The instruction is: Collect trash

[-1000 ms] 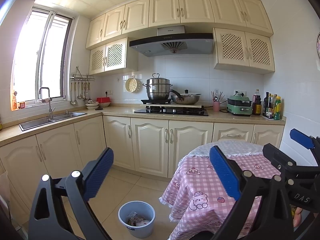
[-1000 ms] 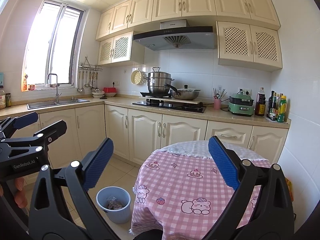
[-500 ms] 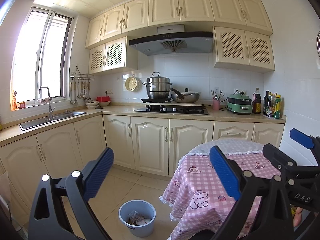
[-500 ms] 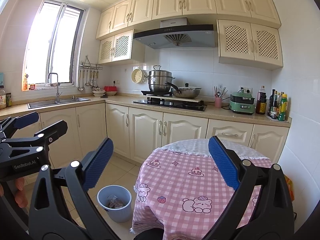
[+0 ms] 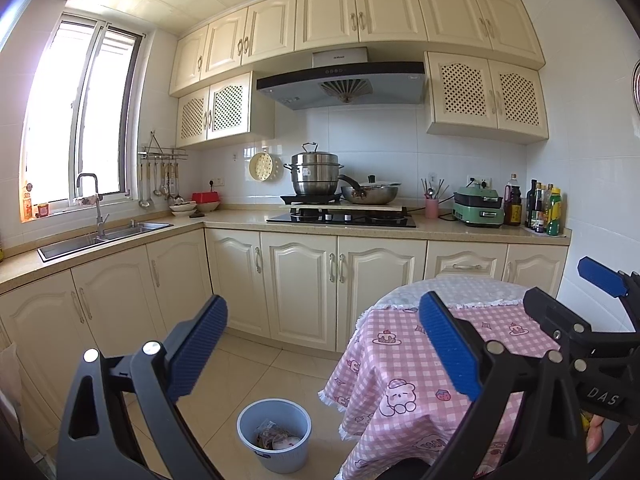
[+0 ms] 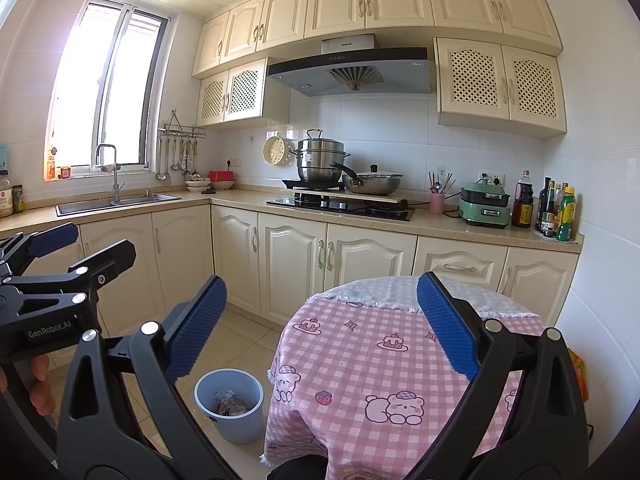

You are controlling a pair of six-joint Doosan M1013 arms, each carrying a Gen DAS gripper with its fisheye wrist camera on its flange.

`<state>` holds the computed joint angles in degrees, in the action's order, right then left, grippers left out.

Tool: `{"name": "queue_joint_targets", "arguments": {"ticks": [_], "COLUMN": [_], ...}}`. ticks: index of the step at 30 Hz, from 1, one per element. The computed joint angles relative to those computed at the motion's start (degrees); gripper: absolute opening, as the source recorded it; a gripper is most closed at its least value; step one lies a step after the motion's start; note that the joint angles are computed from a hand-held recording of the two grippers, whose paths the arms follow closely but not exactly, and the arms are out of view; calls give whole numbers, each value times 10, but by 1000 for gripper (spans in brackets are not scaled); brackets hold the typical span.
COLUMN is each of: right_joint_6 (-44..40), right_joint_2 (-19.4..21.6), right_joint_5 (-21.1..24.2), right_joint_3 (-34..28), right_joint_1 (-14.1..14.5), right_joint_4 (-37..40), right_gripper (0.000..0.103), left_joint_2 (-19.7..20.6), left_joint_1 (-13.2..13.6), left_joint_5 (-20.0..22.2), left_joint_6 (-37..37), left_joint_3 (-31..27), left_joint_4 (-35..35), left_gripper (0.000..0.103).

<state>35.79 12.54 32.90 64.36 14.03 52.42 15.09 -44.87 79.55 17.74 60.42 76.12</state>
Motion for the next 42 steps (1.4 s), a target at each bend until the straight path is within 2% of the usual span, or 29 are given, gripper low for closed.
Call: {"name": "queue_joint_targets", "arguments": {"ticks": [42], "right_joint_6": [-10], "right_joint_2": [2], "right_joint_5": [5], "right_joint_3": [4], "right_joint_1": [-2], "right_joint_4": [4], "right_gripper": [94], "left_joint_2": [-1], "left_joint_1": [0], "left_joint_5": [0], "left_joint_6": [0], "left_joint_3": [3], "left_joint_4": [-3], "left_gripper": [95]}}
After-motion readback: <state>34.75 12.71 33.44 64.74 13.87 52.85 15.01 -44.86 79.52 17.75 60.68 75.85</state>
